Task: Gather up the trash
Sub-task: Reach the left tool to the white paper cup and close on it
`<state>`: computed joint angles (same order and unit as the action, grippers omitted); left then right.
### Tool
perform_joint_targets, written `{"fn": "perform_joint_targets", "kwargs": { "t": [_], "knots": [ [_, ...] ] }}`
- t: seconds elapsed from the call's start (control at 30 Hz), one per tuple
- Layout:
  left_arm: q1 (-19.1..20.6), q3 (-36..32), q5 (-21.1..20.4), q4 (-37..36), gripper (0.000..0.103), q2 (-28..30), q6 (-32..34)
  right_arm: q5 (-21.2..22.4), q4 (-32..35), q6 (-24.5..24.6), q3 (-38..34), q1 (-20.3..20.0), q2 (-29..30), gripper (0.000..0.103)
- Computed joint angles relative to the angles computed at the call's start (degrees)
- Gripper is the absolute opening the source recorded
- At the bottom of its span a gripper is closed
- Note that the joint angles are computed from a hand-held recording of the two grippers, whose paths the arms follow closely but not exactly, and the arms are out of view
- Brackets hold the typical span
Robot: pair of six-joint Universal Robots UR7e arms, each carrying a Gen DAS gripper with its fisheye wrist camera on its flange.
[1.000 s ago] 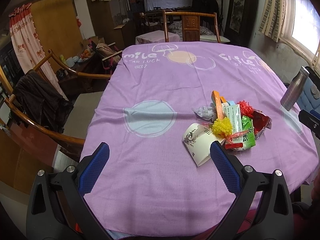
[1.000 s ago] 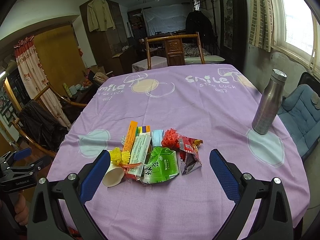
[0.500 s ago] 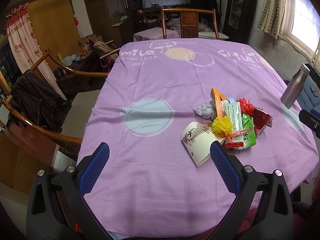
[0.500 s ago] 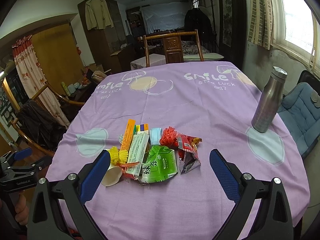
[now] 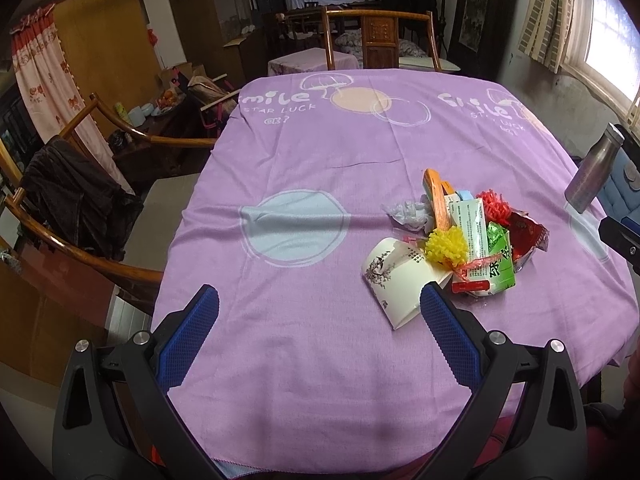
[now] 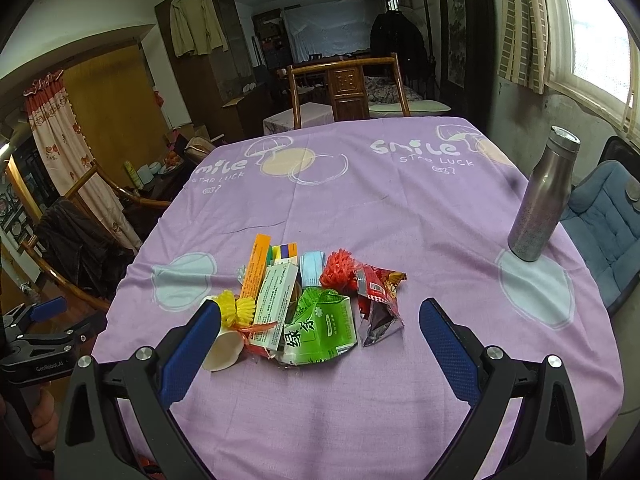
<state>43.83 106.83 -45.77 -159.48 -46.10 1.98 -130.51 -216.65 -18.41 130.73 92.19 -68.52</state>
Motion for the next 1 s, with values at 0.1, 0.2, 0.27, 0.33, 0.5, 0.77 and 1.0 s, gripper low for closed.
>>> {"fn": "perform_joint_targets", "kwargs": {
  "t": [0.1,0.2,0.27,0.33,0.5,0.77,1.0],
  "knots": [
    [0.1,-0.4,-0.1,0.9,0.096,0.3,-0.3,-0.2,1.1,0.3,-0.1,-0.4,-0.3,0.097],
    [0.5,-0.9,-0.6,2.5,0.096,0.4,-1.2,-1.4,2.6,0.3,-0.4,-0.3,-0.5,0.097],
    [0.7,-1.3,-0.9,3.3,0.096,0.6,-1.7,-1.6,2.6,0.3,-0.3,-0.5,-0.7,0.097],
    [1.0,-1.7,-1.2,4.1,0.096,0.7,-2.2,-2.3,2.5,0.1,-0.2,-0.6,-0.8,0.097],
    [2.2,-3.4,-2.2,6.9,0.096,1.8,-3.5,-3.6,2.6,0.8,0.8,-1.3,-1.2,0.097],
    [5.1,-8.3,-7.5,13.5,0.096,5.6,-4.5,-6.8,2.8,1.7,2.1,-1.9,-1.4,0.097],
    [5.7,-13.4,-9.9,14.8,0.096,11.7,-0.7,-14.9,-3.2,-2.8,3.5,0.4,0.4,0.097]
  ]
}}
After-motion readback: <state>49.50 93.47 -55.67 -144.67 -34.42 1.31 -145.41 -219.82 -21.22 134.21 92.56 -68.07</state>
